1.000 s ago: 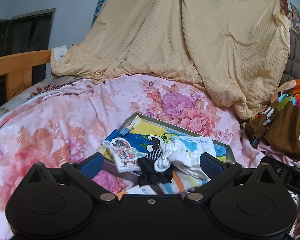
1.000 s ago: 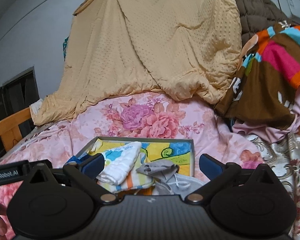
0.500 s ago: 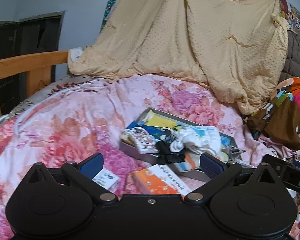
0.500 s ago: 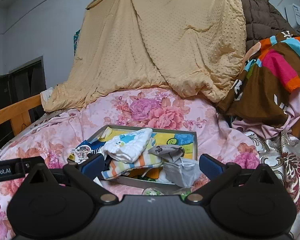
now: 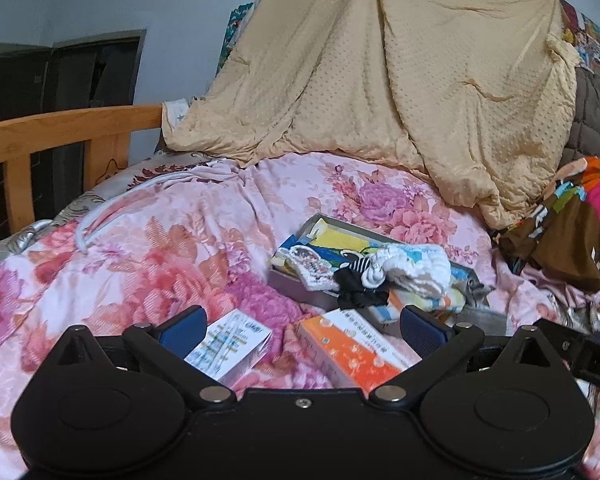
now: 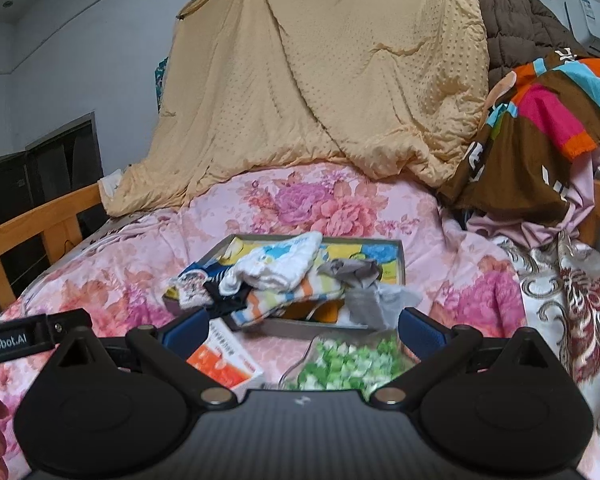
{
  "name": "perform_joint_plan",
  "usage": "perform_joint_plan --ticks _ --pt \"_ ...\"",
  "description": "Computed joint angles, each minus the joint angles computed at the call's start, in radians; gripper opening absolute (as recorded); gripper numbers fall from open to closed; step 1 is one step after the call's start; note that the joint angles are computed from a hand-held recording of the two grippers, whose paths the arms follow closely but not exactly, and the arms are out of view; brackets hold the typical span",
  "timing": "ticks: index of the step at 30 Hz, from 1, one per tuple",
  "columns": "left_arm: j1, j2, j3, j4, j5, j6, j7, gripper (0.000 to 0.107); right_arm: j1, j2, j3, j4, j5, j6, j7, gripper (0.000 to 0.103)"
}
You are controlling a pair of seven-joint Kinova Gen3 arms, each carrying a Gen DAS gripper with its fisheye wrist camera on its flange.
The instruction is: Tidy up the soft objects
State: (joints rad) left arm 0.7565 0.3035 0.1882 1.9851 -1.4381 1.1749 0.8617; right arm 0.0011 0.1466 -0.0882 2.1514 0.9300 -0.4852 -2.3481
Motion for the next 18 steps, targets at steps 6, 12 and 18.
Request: perform_joint_plan --ticks 6,12,18 --pt "0.036 -0.015 0.026 0.015 0.087 0.039 -0.059 0.102 -0.011 -0.051 0.01 0.072 -0.04 0.006 0.035 0.103" --pt "0.078 -0.029 0.044 0.036 0.099 0.079 -0.059 0.102 -0.023 -0.09 0.028 0.128 -0.048 0.005 0.044 0.103" --pt "0.094 -0.046 0.062 0.055 0.152 0.078 -0.017 0.102 -0.039 -0.116 0.045 0.168 -0.058 0.003 0.057 0.103"
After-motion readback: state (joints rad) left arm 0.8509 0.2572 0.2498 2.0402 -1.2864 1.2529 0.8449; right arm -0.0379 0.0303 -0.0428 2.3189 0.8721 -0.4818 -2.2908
